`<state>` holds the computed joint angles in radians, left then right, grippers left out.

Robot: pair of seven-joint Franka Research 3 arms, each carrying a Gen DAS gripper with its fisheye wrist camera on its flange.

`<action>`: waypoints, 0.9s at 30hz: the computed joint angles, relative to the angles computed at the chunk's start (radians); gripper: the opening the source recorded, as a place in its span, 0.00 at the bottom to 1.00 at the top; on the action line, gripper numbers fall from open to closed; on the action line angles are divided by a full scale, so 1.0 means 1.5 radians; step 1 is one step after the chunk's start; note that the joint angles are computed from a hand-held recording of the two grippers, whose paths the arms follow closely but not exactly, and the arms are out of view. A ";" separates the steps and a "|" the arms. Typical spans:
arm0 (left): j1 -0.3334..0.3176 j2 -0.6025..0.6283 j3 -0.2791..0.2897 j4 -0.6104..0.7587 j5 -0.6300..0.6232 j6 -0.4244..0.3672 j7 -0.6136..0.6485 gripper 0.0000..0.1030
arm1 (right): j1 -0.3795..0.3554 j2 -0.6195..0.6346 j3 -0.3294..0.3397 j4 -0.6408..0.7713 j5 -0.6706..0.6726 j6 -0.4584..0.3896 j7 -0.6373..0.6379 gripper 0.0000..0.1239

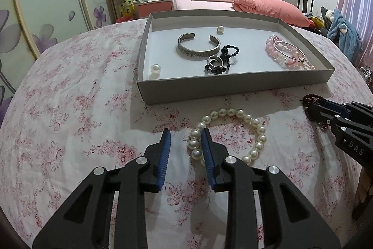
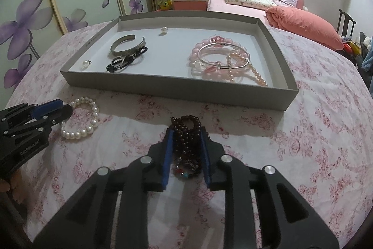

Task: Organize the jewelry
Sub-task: 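Close the left tool on the pearl bracelet strand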

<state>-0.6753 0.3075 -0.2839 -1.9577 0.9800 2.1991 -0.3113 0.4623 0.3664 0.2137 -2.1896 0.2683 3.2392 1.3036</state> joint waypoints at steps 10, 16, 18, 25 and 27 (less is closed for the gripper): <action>0.000 0.000 0.000 0.000 0.000 0.000 0.001 0.28 | -0.005 0.001 0.005 0.001 0.002 -0.001 -0.002 0.19; -0.001 0.002 0.000 0.003 -0.002 -0.006 0.005 0.28 | 0.003 0.000 -0.003 0.001 0.002 0.000 -0.001 0.20; -0.002 0.004 -0.001 0.006 -0.004 -0.011 0.010 0.28 | 0.007 0.000 -0.007 0.000 0.003 0.000 0.001 0.20; -0.008 -0.001 -0.002 -0.002 0.000 -0.006 0.005 0.12 | -0.085 -0.006 0.082 -0.022 0.016 0.015 0.000 0.11; -0.004 -0.011 -0.002 -0.016 0.004 0.010 -0.014 0.10 | -0.131 -0.006 0.125 -0.031 0.019 0.023 0.002 0.10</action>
<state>-0.6819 0.2907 -0.2868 -1.9823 0.9861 2.2146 -0.3318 0.2655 0.3567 0.4019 -2.2354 0.2966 3.2740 1.3064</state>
